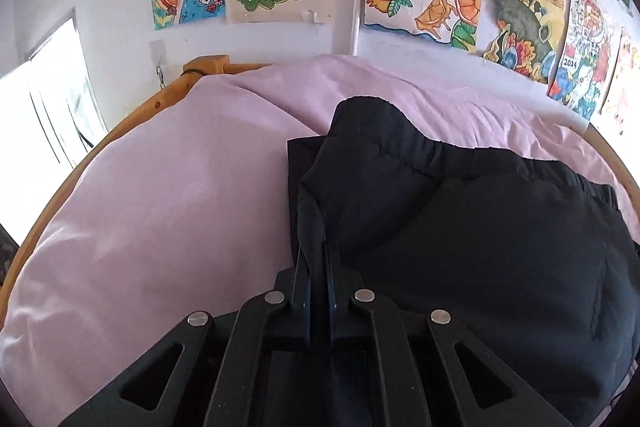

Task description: Fold large clothes

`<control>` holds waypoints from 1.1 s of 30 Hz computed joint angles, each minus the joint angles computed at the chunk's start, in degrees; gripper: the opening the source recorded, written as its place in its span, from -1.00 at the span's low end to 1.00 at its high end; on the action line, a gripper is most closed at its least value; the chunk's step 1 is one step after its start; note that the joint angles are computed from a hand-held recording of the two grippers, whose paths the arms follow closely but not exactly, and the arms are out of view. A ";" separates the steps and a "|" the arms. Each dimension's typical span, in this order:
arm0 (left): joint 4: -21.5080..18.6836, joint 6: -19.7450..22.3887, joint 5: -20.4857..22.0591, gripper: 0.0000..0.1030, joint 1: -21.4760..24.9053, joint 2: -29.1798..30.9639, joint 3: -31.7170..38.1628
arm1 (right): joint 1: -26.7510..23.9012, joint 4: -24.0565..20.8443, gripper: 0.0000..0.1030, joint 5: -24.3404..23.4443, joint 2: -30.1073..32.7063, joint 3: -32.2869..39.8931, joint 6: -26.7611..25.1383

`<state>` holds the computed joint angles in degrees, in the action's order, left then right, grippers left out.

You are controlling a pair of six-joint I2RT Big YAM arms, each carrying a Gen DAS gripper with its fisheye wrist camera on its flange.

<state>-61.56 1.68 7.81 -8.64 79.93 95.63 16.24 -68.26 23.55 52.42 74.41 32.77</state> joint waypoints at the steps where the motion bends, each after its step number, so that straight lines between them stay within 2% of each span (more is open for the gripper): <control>1: -0.14 0.09 0.03 -0.85 0.01 -0.01 0.09 | 0.22 -0.11 -0.96 0.36 0.02 0.06 -0.07; 7: -1.39 -0.66 0.54 -0.68 0.07 -0.67 0.60 | 1.42 -0.54 -0.94 2.29 -0.29 0.29 -0.16; 10: -2.53 -1.59 0.77 -0.50 -0.15 -1.25 1.13 | 3.13 -1.65 -0.89 5.37 -0.10 1.45 0.72; 11: -2.47 -1.89 0.85 -0.36 -0.47 -1.75 1.08 | 3.98 -2.00 -0.75 6.78 0.09 1.95 1.07; 12: -2.10 -1.88 0.78 -0.06 -0.92 -2.33 0.88 | 5.05 -2.04 -0.64 8.29 0.18 2.44 1.35; 13: -1.58 -1.71 0.79 0.17 -1.21 -2.83 0.60 | 6.32 -1.68 -0.33 9.82 0.06 2.66 1.54; 14: -0.14 -1.67 0.25 0.51 -1.98 -3.97 -0.16 | 7.84 -1.07 -0.05 11.55 0.10 3.06 1.31; 15: 1.86 -1.46 -0.25 0.55 -2.87 -5.41 -1.20 | 9.60 -0.64 0.03 13.64 0.39 3.67 0.78; 18: 3.19 0.43 -1.41 0.60 -5.57 -7.09 -1.21 | 14.18 0.97 0.06 16.92 2.02 5.76 -2.72; 21: 2.85 0.43 2.33 0.79 -9.03 -7.40 -0.79 | 16.75 2.35 0.14 16.02 4.24 7.32 -5.56; 24: -0.33 1.24 5.19 0.79 -12.57 -5.30 0.28 | 18.32 2.92 0.16 13.51 6.79 8.00 -7.85; 26: -0.45 2.21 3.52 0.79 -14.65 -4.33 -0.58 | 18.43 2.31 0.16 12.11 8.20 8.25 -7.97; 27: 1.30 3.11 0.91 0.80 -15.82 -4.31 -2.02 | 18.05 1.77 0.16 11.31 9.09 8.35 -8.01; 29: 2.91 4.15 -1.08 0.87 -16.59 -4.15 -3.16 | 17.48 1.83 0.28 11.11 9.76 8.06 -8.47; 33: 1.93 1.32 -0.50 1.00 -15.65 -1.73 -1.80 | 14.23 1.98 0.49 6.93 10.26 6.92 -6.63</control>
<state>-59.64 2.99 7.31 -24.29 78.20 93.83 30.47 -66.28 30.48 62.68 81.34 26.14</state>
